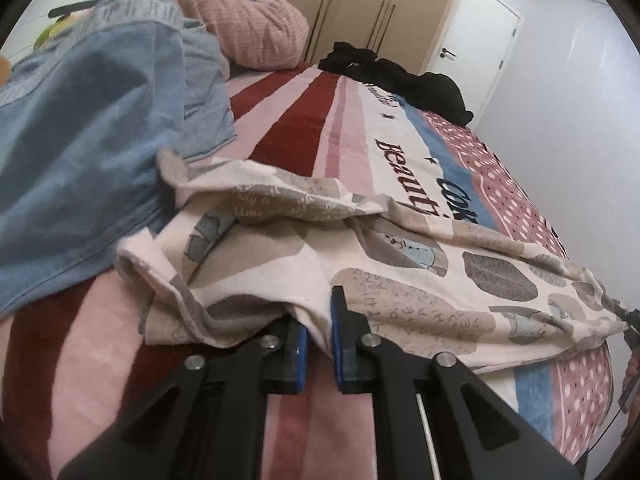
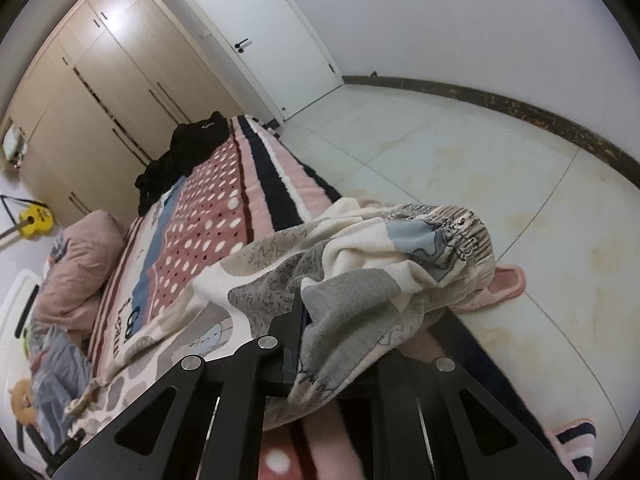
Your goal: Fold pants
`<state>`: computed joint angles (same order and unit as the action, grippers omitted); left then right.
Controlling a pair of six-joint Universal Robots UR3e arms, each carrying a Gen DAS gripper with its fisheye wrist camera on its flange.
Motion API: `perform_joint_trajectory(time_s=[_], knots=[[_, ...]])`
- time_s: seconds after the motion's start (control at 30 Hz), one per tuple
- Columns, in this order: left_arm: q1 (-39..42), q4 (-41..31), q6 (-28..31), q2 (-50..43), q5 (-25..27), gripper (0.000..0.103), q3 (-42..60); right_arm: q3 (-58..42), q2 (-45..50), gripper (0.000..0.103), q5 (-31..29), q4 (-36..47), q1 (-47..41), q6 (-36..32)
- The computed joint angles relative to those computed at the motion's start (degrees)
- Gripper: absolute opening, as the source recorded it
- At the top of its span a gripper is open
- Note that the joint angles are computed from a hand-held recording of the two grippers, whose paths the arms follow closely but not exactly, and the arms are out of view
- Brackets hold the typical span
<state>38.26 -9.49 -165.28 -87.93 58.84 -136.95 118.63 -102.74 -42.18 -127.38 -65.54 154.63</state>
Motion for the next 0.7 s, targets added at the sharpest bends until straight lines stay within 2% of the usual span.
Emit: perform_joint_trajectory(time_s=[0.07,0.13,0.23,0.27,0.3,0.37,0.43,0.53,0.7], knots=[[-0.4,-0.6,0.3,-0.6,0.9,0.012,0.6,0.1,-1.9,0.004,-0.6,3.8,-0.7,-3.9],[-1.8,-2.9,0.4,-3.0,3.0,0.014,3.1,-3.3,0.7,0.005,-2.5,9.6,0.4,-7.6],[-2.5,-3.0,1.3,-3.3,5.3,0.032,2.8,-5.2,2.8,0.01,-3.8,14.5,-0.1,-11.9],[-2.1,-3.5,2.3,-1.6,5.8,0.041,1.9,-5.4,2.8,0.02,-3.7,16.3,-0.9,-13.4],[-1.5,-3.9,3.0,-0.1,5.8,0.044,1.0,-5.5,2.6,0.025,-3.6,18.2,-2.1,-15.0],[0.9,-6.8,5.2,5.1,4.5,0.053,-1.3,-6.1,1.9,0.043,-2.4,22.5,-5.5,-18.5],[2.3,-9.6,6.5,9.2,3.9,0.056,-2.4,-7.7,2.4,0.049,-1.5,27.7,-8.8,-22.0],[2.9,-11.6,6.9,13.2,2.9,0.06,-3.5,-10.5,6.3,0.066,-1.3,30.5,-10.4,-22.4],[-0.6,-11.3,4.2,12.8,3.3,0.06,-1.5,-16.1,17.1,0.07,2.3,33.4,-8.7,-18.8]])
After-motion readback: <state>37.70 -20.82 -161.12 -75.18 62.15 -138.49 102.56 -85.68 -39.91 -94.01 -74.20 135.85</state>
